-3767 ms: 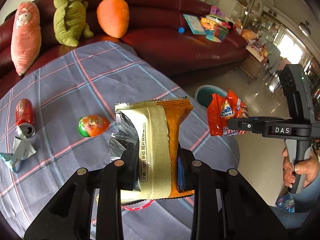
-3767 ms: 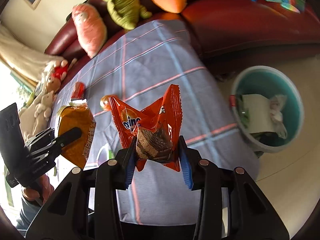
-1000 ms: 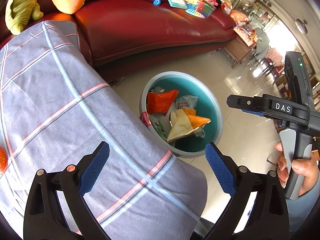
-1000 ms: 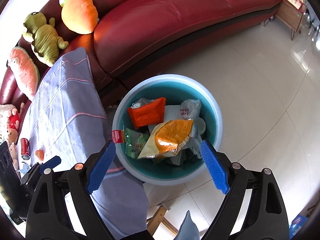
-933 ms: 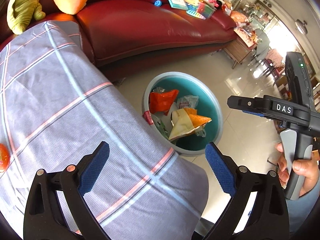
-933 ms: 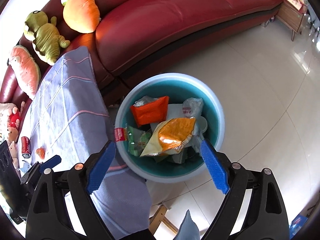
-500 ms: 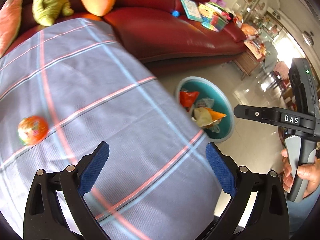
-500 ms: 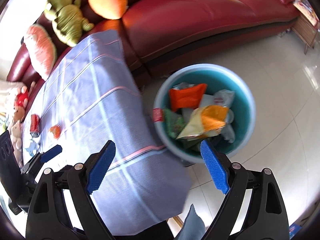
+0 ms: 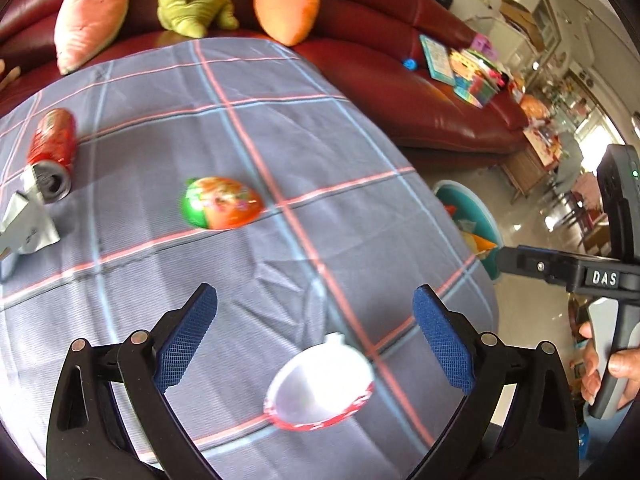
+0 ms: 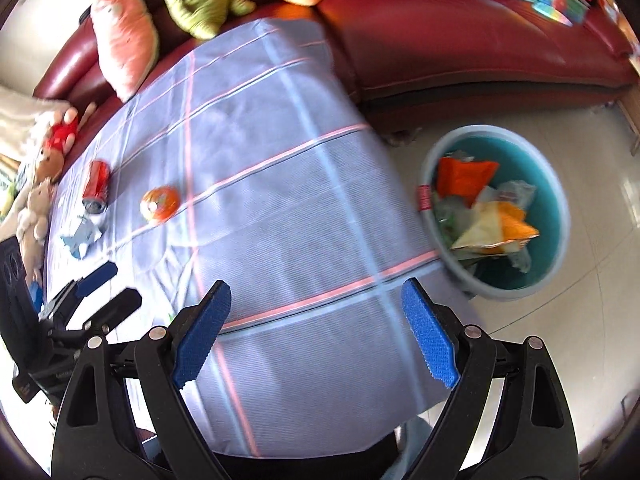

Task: Collect trash
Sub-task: 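Bring both open tools back over the table, then grasp the white red-rimmed cup with the right tool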

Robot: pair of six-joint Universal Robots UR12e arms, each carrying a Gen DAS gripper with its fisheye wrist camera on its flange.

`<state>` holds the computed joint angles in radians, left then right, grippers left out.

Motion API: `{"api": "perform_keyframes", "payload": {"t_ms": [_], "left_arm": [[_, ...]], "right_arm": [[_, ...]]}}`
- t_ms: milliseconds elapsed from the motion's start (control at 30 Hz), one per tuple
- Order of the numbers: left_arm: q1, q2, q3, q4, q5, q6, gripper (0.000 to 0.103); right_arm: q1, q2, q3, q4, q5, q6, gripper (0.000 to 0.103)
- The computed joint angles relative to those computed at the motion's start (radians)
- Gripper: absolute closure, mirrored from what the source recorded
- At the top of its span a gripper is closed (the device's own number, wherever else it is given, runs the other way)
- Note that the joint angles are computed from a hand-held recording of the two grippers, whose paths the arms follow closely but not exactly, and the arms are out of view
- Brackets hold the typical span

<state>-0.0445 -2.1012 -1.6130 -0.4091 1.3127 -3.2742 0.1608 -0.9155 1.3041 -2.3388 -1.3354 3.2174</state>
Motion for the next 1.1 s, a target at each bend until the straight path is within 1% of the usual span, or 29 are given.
{"api": "perform_keyframes", "payload": {"t_ms": [100, 200, 367, 467, 567, 667, 700, 767, 800, 833, 867, 900, 933, 1000, 1100], "left_arm": [[0.022, 0.017, -0.037, 0.02, 0.025, -0.002, 0.005], [0.046, 0.032, -0.07, 0.033, 0.052, -0.02, 0.005], [0.082, 0.055, -0.128, 0.097, 0.076, -0.045, 0.005], [0.096, 0.066, -0.152, 0.113, 0.086, -0.049, 0.005], [0.112, 0.072, -0.17, 0.117, 0.079, -0.062, 0.005], [0.121, 0.074, -0.179, 0.119, 0.07, -0.067, 0.005], [0.122, 0.074, -0.18, 0.115, 0.067, -0.065, 0.005], [0.122, 0.07, -0.174, 0.106, 0.064, -0.063, 0.005], [0.121, 0.067, -0.171, 0.101, 0.062, -0.062, 0.005], [0.121, 0.066, -0.168, 0.097, 0.06, -0.059, 0.005], [0.119, 0.064, -0.165, 0.094, 0.059, -0.057, 0.005], [0.118, 0.062, -0.162, 0.09, 0.057, -0.054, 0.005], [0.116, 0.06, -0.158, 0.087, 0.057, -0.051, 0.005], [0.111, 0.055, -0.149, 0.078, 0.057, -0.045, 0.005], [0.103, 0.045, -0.129, 0.057, 0.061, -0.029, 0.005]], "right_arm": [[0.024, 0.007, -0.009, 0.029, 0.009, -0.024, 0.02], [0.053, 0.019, -0.023, 0.079, 0.016, -0.068, 0.02], [0.098, 0.036, -0.04, 0.148, 0.026, -0.135, 0.02], [0.12, 0.042, -0.042, 0.146, 0.009, -0.165, 0.02], [0.135, 0.046, -0.041, 0.127, -0.018, -0.198, 0.02], [0.143, 0.05, -0.04, 0.095, -0.056, -0.195, 0.02], [0.145, 0.054, -0.045, 0.099, -0.064, -0.193, 0.023], [0.147, 0.062, -0.056, 0.119, -0.063, -0.194, 0.041], [0.146, 0.067, -0.062, 0.132, -0.061, -0.198, 0.045], [0.147, 0.072, -0.068, 0.146, -0.06, -0.204, 0.053], [0.146, 0.076, -0.072, 0.157, -0.053, -0.208, 0.067], [0.145, 0.078, -0.075, 0.164, -0.047, -0.208, 0.077], [0.143, 0.079, -0.077, 0.165, -0.037, -0.206, 0.092], [0.136, 0.078, -0.079, 0.157, -0.009, -0.206, 0.097], [0.126, 0.076, -0.084, 0.132, 0.009, -0.189, 0.098]]}}
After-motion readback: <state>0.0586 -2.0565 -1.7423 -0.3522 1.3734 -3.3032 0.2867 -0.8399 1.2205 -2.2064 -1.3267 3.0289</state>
